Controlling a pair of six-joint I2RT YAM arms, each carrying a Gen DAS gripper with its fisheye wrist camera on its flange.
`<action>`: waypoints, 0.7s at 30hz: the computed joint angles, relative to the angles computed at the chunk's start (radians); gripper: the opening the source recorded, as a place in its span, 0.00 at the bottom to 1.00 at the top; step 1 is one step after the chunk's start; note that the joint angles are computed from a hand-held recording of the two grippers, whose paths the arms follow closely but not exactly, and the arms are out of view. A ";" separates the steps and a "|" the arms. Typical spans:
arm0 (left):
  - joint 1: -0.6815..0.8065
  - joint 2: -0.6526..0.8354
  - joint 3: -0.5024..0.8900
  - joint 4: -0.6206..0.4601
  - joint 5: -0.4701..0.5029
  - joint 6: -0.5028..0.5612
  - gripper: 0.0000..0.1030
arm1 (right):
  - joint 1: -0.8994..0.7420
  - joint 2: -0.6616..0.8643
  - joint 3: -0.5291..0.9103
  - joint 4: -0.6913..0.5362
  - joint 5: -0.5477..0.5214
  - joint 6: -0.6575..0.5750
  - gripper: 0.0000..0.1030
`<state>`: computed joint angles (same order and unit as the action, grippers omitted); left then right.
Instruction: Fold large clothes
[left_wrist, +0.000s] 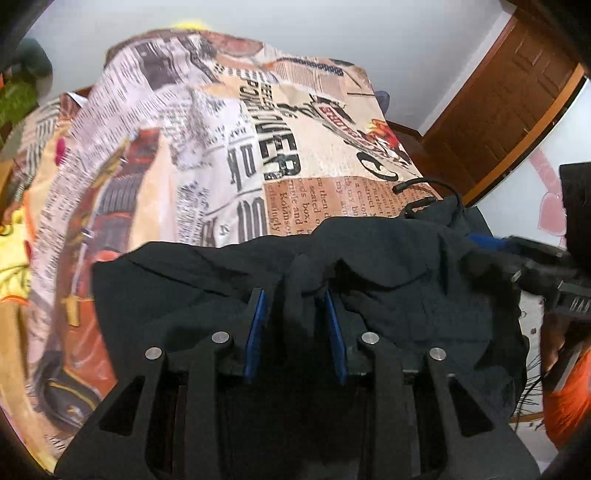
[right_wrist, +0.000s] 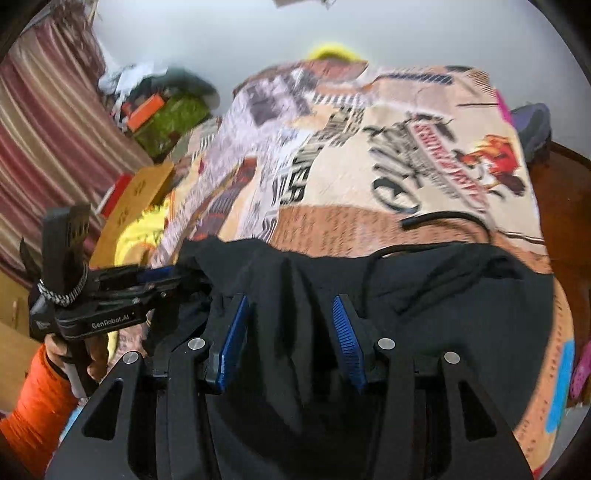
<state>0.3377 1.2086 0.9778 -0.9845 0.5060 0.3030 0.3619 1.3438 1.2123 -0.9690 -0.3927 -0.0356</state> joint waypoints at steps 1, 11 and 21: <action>-0.003 0.009 -0.003 0.005 0.006 -0.006 0.31 | 0.012 0.013 -0.011 0.017 0.003 0.004 0.43; -0.026 -0.144 -0.030 -0.058 0.015 0.039 0.08 | -0.035 -0.056 -0.052 -0.015 -0.073 -0.046 0.21; 0.020 -0.450 0.077 -0.362 0.012 0.144 0.07 | 0.023 -0.400 -0.123 -0.111 0.027 -0.025 0.16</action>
<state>0.3576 0.7589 1.0552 -1.3469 0.5178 0.4474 0.3844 0.9442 1.0891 -1.0799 -0.3658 -0.0610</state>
